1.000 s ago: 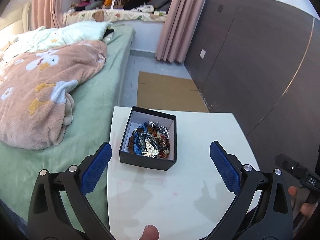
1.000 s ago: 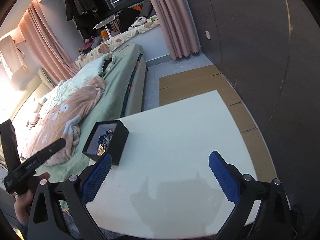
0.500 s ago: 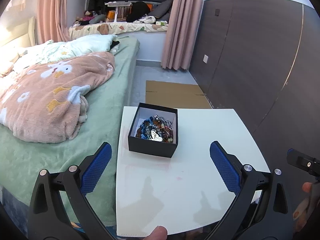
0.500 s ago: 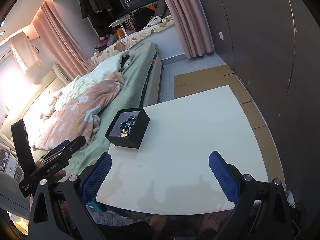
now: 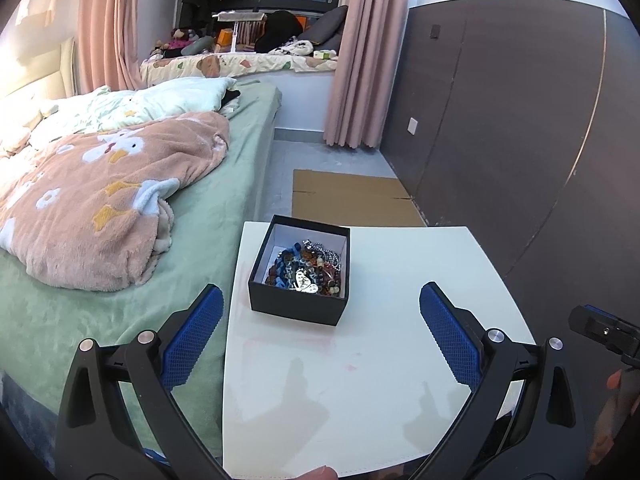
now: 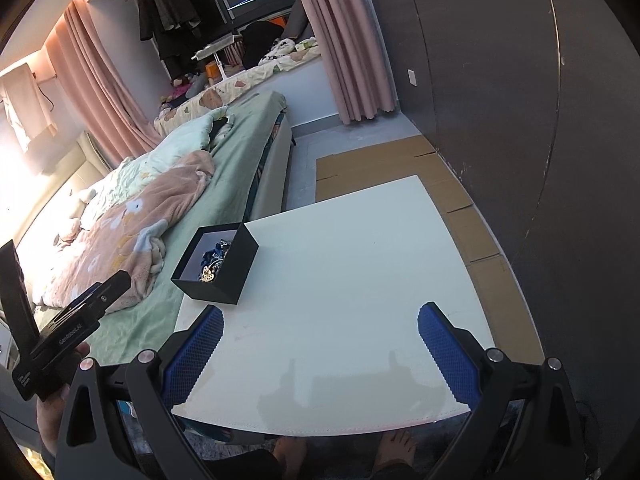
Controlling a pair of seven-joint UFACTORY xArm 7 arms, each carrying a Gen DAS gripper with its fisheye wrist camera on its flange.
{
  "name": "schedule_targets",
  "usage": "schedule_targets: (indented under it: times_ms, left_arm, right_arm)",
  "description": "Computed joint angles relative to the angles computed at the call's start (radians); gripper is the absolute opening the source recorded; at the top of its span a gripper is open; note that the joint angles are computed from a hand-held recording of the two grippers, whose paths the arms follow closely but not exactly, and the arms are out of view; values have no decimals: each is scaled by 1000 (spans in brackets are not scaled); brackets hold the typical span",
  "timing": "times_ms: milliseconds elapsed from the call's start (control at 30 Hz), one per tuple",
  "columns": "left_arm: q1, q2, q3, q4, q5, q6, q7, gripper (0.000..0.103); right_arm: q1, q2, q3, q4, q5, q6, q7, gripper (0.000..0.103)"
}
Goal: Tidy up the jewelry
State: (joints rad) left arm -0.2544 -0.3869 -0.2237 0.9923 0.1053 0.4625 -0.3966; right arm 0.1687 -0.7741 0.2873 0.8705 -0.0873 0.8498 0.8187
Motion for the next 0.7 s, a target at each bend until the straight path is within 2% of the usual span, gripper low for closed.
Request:
schedule_targets:
  times_ms: [233, 433, 700]
  left_arm:
    - [-1, 1, 0, 1, 4, -2, 4, 98]
    - [34, -22, -25, -17, 41, -29, -61, 98]
    - [39, -23, -29, -18, 61, -25, -82, 98]
  right_arm:
    - [-4, 2, 0, 5, -11, 22, -5, 96]
    - [-5, 3, -4, -4, -10, 12, -5, 96]
    - [-2, 5, -7, -11, -6, -2, -12, 96]
